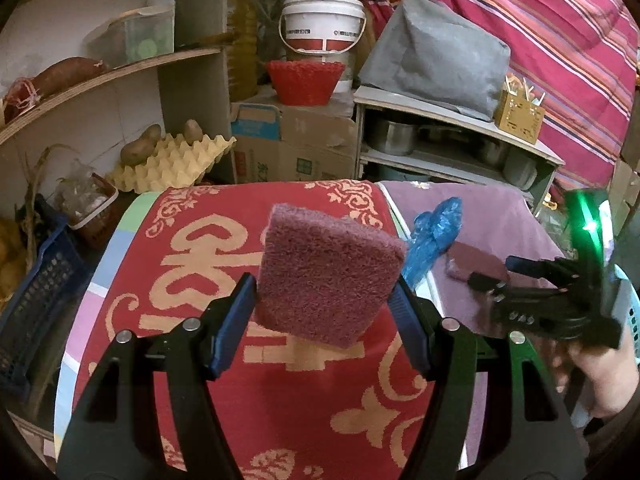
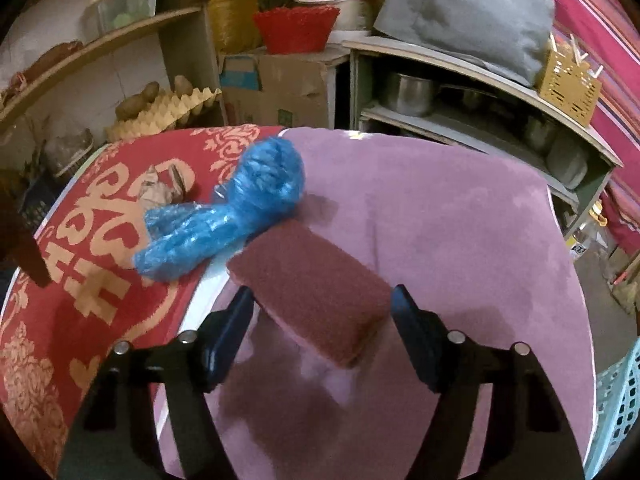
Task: Collect trash
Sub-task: 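Grasp the second maroon scouring pad with the right tool while the left tool holds its pad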
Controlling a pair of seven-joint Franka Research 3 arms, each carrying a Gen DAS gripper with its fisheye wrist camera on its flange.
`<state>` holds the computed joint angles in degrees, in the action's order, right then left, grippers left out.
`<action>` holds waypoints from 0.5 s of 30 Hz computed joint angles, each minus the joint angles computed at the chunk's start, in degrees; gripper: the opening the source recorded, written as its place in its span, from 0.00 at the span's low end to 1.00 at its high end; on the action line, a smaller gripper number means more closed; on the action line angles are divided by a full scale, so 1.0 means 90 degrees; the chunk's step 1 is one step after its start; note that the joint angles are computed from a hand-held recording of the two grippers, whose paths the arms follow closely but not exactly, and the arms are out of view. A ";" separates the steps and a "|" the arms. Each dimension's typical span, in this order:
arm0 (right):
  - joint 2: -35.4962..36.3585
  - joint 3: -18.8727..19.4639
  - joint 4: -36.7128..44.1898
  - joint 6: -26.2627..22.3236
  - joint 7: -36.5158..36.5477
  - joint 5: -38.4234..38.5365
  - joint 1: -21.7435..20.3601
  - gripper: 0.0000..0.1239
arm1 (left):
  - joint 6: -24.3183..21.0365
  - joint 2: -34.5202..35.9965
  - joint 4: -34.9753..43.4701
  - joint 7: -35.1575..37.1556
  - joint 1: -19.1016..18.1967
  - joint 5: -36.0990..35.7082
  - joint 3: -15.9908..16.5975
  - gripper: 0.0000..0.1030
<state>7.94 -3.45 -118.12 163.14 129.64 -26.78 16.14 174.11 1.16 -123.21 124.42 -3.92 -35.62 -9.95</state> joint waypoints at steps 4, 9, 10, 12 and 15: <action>-0.0104 -0.0080 0.0007 -0.0071 0.0261 -0.0684 0.0071 0.45 | 0.0060 -0.0009 -0.0073 -0.0186 -0.0035 0.0281 -0.0014 0.63; 0.0123 -0.0010 0.0303 -0.0396 0.0086 -0.0784 0.0037 0.70 | 0.0103 -0.0023 -0.0085 -0.0184 -0.0057 0.0319 -0.0013 0.63; 0.0193 0.0015 0.0364 -0.0435 -0.0049 -0.0636 0.0004 0.70 | 0.0081 -0.0014 -0.0061 -0.0138 -0.0051 0.0255 -0.0010 0.63; 0.0335 0.0133 0.0420 -0.0330 -0.0593 0.0042 -0.0152 0.70 | 0.0040 -0.0011 -0.0037 -0.0049 -0.0040 0.0155 -0.0013 0.63; 0.0521 0.0248 0.0475 -0.0116 -0.1381 0.1005 -0.0261 0.70 | 0.0027 -0.0010 -0.0027 0.0023 -0.0030 0.0104 -0.0006 0.63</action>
